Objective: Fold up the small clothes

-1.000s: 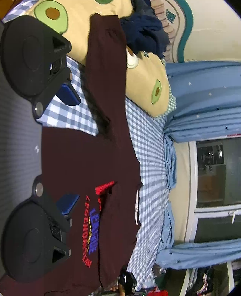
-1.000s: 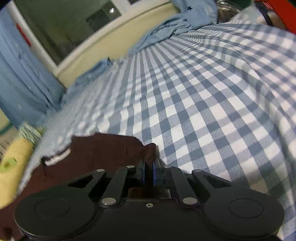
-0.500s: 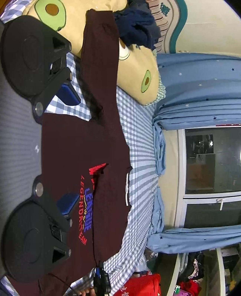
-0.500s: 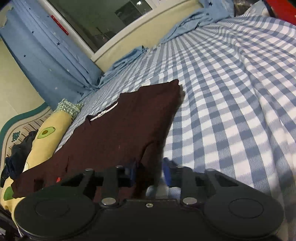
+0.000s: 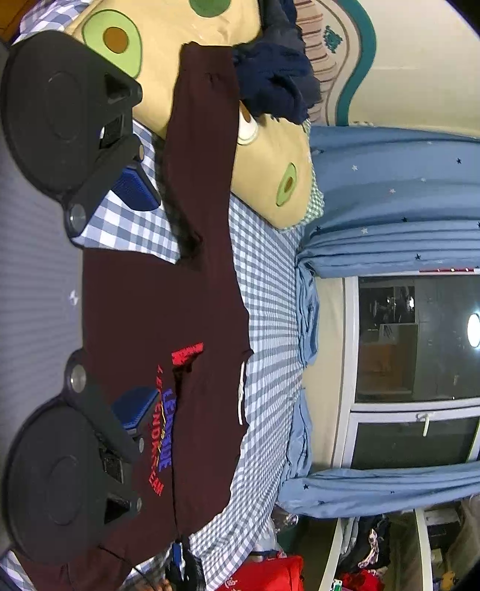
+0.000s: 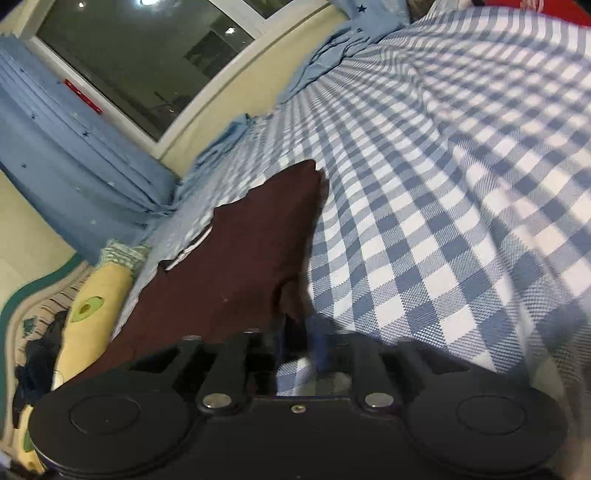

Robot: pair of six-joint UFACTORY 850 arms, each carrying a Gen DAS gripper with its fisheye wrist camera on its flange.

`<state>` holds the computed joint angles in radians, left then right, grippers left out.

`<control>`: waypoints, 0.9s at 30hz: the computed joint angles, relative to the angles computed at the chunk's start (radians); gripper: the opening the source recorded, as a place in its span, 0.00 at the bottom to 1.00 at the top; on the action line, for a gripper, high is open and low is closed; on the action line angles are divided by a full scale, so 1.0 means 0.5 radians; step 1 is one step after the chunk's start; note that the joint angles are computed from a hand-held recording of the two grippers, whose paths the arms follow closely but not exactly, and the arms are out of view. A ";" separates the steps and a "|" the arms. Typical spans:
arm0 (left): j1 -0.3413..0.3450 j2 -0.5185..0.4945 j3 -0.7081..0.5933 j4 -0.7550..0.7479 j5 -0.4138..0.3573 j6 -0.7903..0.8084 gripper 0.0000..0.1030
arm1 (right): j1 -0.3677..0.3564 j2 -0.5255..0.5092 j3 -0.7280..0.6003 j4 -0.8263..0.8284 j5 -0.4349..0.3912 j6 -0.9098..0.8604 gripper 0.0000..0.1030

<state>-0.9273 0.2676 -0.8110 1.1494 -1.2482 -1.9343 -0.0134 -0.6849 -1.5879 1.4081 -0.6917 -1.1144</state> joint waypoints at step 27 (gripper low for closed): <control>0.098 0.373 0.519 -0.054 0.186 -0.166 1.00 | -0.268 1.270 1.549 -0.328 -0.388 -0.611 0.47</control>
